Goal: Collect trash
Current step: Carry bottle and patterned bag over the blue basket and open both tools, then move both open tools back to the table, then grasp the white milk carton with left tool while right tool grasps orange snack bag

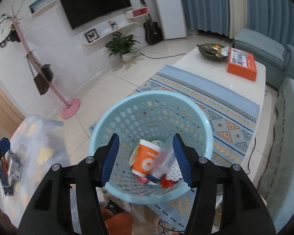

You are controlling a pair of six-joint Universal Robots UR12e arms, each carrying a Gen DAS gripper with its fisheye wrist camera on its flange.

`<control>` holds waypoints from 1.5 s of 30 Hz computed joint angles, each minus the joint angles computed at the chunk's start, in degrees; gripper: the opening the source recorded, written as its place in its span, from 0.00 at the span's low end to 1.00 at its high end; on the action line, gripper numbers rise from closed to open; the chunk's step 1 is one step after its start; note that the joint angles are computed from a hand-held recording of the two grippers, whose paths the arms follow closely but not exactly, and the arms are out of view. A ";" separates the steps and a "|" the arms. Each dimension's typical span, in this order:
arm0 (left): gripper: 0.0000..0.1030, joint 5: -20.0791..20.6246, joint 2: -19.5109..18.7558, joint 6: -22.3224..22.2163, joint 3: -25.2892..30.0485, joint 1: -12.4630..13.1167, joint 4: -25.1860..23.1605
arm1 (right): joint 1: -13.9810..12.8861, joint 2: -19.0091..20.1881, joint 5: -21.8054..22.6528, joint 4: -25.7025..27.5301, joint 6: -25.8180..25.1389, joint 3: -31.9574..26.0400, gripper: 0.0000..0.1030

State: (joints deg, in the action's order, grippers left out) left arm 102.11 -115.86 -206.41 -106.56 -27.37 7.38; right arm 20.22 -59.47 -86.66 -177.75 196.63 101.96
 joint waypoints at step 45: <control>0.91 0.87 14.17 -5.06 -26.91 12.82 5.54 | 15.12 3.13 8.97 2.38 -20.99 -8.63 0.58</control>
State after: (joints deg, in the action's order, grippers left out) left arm 102.98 -101.69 -211.47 -133.46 -14.55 12.92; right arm 35.34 -56.34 -77.69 -175.38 175.64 93.33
